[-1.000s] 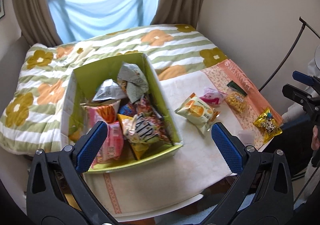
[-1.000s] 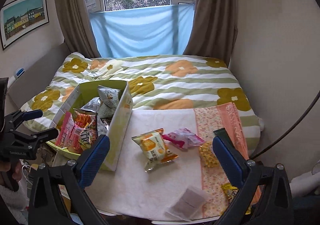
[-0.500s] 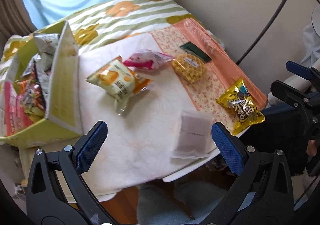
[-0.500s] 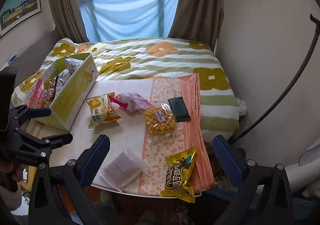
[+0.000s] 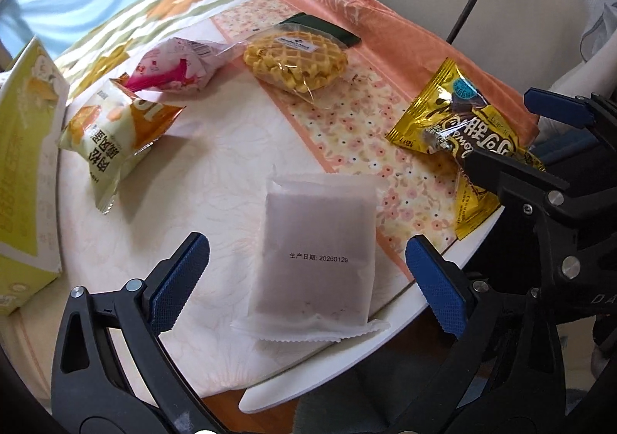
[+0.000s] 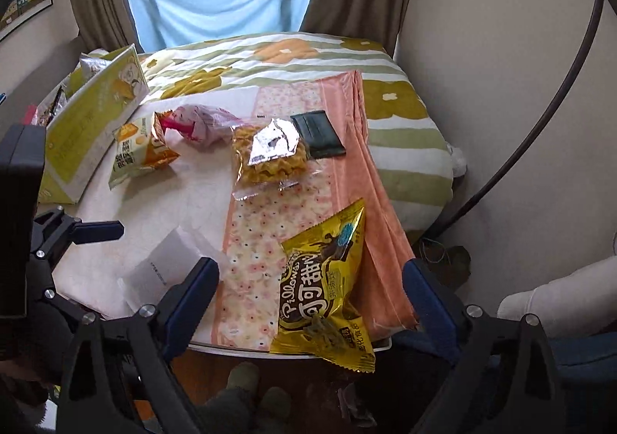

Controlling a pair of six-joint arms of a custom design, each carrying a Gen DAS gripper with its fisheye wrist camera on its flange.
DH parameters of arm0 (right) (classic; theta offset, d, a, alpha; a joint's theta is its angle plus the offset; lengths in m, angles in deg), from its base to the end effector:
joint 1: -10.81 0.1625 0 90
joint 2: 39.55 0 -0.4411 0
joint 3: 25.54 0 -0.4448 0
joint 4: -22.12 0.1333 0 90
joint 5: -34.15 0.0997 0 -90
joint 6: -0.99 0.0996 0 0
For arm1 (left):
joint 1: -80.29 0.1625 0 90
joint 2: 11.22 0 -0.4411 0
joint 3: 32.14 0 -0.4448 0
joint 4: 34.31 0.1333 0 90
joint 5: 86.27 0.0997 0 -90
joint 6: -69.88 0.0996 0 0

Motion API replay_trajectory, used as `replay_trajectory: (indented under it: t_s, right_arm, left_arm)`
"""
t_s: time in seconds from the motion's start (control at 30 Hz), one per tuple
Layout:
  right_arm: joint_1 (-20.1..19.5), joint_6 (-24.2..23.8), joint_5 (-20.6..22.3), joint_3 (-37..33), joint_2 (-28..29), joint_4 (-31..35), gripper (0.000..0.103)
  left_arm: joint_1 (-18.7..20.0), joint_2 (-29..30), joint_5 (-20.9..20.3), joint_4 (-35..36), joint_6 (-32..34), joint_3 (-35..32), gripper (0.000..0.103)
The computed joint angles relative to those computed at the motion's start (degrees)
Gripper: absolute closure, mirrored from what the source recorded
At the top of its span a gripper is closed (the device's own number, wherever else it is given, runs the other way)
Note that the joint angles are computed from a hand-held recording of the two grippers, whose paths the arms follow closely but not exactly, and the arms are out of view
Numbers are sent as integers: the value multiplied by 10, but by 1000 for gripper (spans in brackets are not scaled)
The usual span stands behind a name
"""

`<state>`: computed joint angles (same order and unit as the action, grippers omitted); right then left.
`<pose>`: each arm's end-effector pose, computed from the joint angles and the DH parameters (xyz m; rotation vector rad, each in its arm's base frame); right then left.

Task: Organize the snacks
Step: 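Move both tools back over the remaining snacks on the sheet, then grasp a white pastry bag with the left tool while the right tool grasps a gold Pillows bag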

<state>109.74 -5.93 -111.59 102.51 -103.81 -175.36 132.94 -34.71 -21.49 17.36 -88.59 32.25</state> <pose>0.1278 -0.4849 0.1891 -0.1477 -2.0894 0.8403 -0.2468 -0.6131 -0.0385 1.3386 2.3442 -0.0231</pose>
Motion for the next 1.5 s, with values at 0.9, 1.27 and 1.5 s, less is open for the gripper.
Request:
replay_trajectory:
  t_s: [0.9,1.27,1.5]
  right_arm:
    - [-7,-74,-102,-52,81,-7,28]
    - [-23,-26,-95,-51,60,92,56]
    - [-7,-14,-60,-46,30,96,56]
  left_arm:
    - [22,45,20,65,-11,-61,43]
    - [29,37,1,66,-52,-73,43]
    - [22,5,4,54,-81,-64,43]
